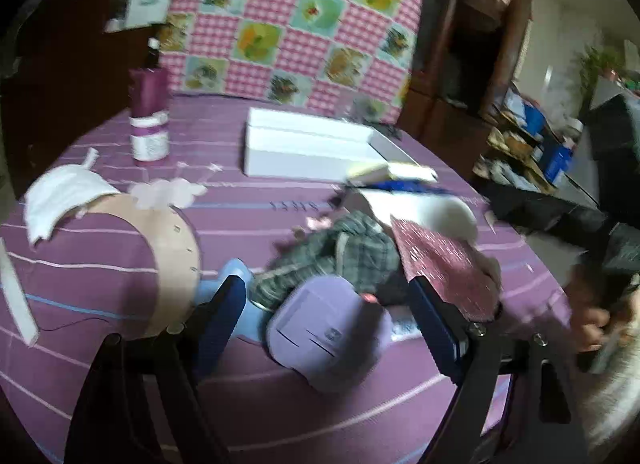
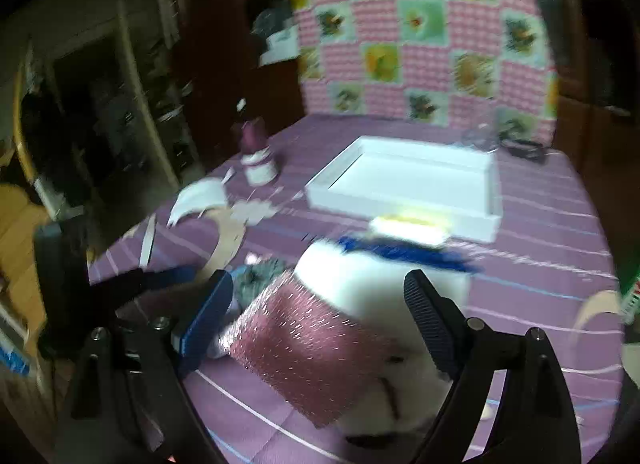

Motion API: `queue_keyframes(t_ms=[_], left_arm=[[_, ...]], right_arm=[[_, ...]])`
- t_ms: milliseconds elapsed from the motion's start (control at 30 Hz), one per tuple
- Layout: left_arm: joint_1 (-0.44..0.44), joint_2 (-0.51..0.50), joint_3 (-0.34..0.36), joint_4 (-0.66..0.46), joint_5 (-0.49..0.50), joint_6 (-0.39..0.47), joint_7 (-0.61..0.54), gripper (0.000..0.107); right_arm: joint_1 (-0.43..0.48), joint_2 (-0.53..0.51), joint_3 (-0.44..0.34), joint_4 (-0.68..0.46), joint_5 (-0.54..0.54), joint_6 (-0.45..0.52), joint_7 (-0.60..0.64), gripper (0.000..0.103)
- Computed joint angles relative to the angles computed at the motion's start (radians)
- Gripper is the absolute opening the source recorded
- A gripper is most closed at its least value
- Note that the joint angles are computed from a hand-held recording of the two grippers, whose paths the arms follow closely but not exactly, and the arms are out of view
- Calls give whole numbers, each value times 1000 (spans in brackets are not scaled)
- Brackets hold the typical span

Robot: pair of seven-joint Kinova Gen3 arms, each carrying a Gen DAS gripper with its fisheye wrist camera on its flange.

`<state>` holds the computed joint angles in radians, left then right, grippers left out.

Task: Organize soft objects
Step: 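Grasp the pink glittery sponge with the right gripper while the left grasps the lavender pouch, then carry the pink sponge and lavender pouch with both grippers over the white tray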

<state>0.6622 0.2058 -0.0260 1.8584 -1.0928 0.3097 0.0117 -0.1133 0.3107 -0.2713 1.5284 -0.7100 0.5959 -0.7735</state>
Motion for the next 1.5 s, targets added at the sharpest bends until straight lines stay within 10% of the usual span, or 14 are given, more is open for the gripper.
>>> queue_keyframes(t_ms=[167, 500, 800, 1067, 1333, 1500], left_arm=[[-139, 25, 178, -44, 147, 63, -203, 84], [-102, 57, 101, -117, 512, 128, -552, 68], [-118, 68, 87, -133, 664, 122, -691, 51], [42, 53, -8, -149, 509, 233, -475, 30], [62, 31, 70, -276, 387, 520, -393, 28], [2, 46, 121, -397, 386, 564, -480, 28]], right_arm=[[-103, -13, 82, 31, 139, 11, -11, 88], [-129, 21, 59, -8, 341, 42, -172, 88], [-104, 45, 49, -46, 320, 98, -205, 54], [0, 14, -1, -17, 125, 123, -42, 50], [28, -17, 42, -89, 121, 201, -130, 50], [-110, 27, 253, -273, 202, 326, -334, 51]])
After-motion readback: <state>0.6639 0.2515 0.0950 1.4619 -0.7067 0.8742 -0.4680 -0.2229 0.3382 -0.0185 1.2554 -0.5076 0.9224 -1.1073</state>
